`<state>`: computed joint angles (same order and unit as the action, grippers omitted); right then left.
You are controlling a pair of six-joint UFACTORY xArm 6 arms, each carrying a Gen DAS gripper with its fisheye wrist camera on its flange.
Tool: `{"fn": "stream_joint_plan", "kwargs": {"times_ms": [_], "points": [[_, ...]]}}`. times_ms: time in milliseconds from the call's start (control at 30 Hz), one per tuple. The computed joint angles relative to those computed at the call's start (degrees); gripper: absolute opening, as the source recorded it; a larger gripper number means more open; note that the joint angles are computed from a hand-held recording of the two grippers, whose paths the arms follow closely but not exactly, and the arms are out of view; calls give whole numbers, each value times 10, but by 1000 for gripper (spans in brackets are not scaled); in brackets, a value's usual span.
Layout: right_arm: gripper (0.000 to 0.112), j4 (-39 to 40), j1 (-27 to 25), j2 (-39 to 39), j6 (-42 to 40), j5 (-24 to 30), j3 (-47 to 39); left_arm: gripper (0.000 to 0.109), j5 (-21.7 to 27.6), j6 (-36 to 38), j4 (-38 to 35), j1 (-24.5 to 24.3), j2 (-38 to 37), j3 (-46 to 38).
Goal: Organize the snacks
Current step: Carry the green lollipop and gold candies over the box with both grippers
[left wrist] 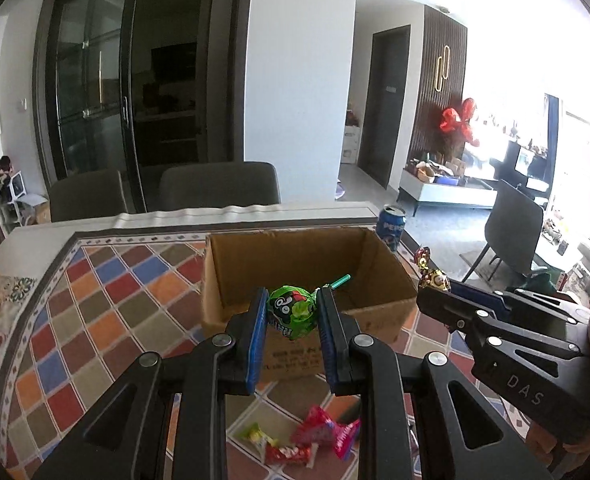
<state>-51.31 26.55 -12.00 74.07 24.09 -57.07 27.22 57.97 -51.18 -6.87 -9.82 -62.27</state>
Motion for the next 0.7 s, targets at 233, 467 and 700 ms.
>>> {"fn": "stream_joint_plan", "kwargs": {"times_ms": [233,467,700], "points": [[18,19,-16,42,-42,-6,-49,25,1,-30,27,2,53,-56],[18,56,-29,89,-94,-1,-93,25,-9,-64,66,-2,110,-107],[18,110,-43,137,-157,12,-135,25,-2,-112,118,-4,165,-158]]}}
